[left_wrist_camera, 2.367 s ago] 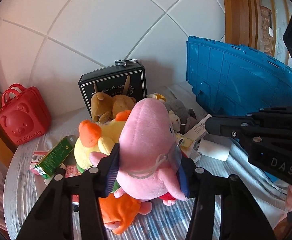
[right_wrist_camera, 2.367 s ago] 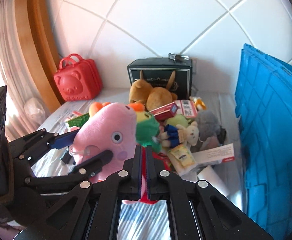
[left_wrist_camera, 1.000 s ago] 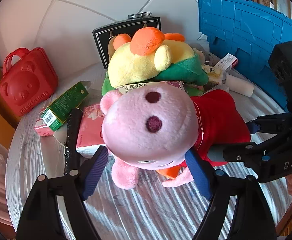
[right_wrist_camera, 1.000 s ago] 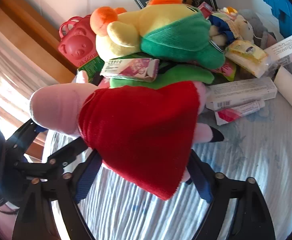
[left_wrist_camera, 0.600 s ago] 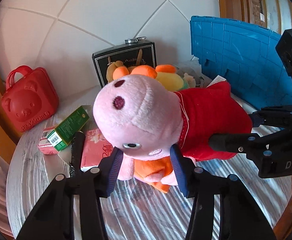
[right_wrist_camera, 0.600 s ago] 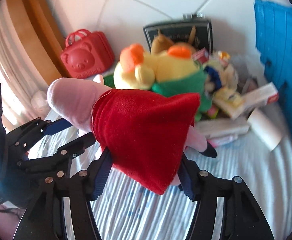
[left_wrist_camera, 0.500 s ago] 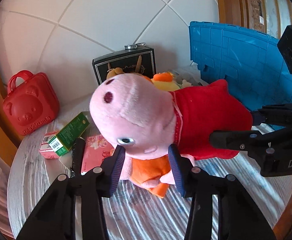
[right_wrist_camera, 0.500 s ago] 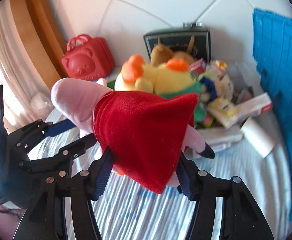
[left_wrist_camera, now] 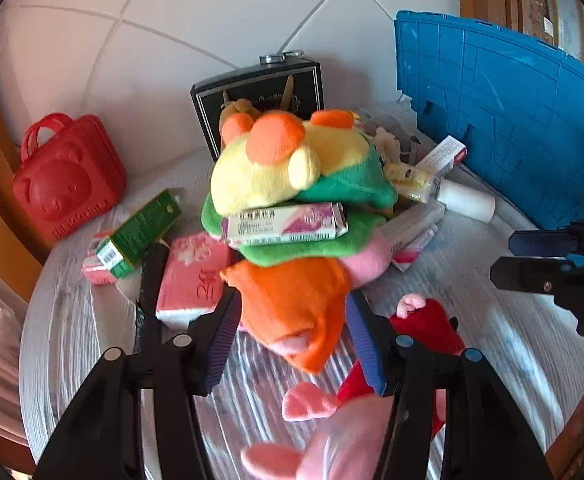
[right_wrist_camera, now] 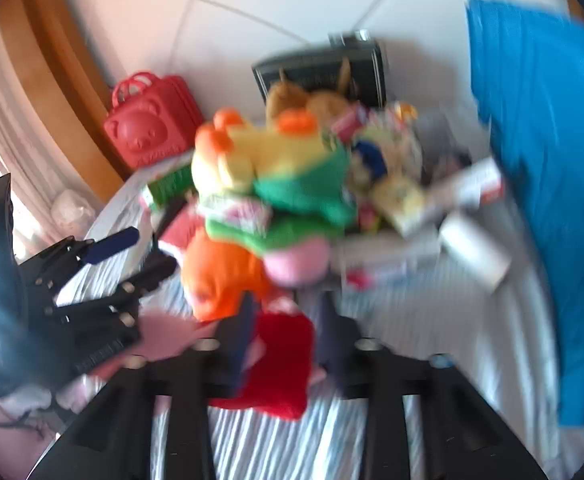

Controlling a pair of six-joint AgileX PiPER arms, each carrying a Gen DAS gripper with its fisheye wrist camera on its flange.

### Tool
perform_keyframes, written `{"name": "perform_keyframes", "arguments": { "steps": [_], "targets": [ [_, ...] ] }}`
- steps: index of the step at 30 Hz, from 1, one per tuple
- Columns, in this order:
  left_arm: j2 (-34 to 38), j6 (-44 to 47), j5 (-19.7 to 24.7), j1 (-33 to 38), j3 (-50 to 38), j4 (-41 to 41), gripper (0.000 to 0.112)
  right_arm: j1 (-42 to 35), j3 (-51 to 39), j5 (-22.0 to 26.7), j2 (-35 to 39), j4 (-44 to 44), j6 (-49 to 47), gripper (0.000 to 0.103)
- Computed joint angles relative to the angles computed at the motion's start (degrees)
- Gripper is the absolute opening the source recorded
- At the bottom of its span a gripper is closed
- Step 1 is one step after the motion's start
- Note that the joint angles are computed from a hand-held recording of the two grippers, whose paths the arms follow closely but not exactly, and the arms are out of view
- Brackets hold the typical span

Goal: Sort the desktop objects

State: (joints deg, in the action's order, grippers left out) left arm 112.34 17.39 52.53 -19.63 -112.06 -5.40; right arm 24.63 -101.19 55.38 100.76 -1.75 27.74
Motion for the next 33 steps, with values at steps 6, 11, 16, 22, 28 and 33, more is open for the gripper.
{"name": "perform_keyframes", "arguments": {
  "steps": [6,11,16,22,28,33],
  "targets": [
    [-10.3,-0.1,-6.5,4.4,19.6,-1.5,0.061,1.1,14.7,-8.8,-4.3,9.1,-3.8,0.075],
    [-16.3,-10.7,-6.5,6.1,27.7,0.6,0.061,2.7,16.2,-8.4,-2.7,14.8,-11.8,0.084],
    [-28.0,-38.7,-10.0,-1.6,41.0,19.4,0.061,1.3,21.2,-11.9,-5.7,21.5,-27.0,0.103],
    [-32.9,-73.0,-4.6,-14.9,51.7,38.7,0.065,0.9,25.9,-13.5,-7.6,22.4,-44.1,0.103],
    [-29.2,-81.9,-2.4,-18.6,54.3,43.0,0.065,0.5,27.8,-15.1,-6.0,24.1,-53.3,0.103],
    [-24.3,-81.9,-8.9,-14.5,52.8,44.3,0.065,0.0,23.7,-15.1,-0.9,26.2,-55.8,0.103]
  ]
}}
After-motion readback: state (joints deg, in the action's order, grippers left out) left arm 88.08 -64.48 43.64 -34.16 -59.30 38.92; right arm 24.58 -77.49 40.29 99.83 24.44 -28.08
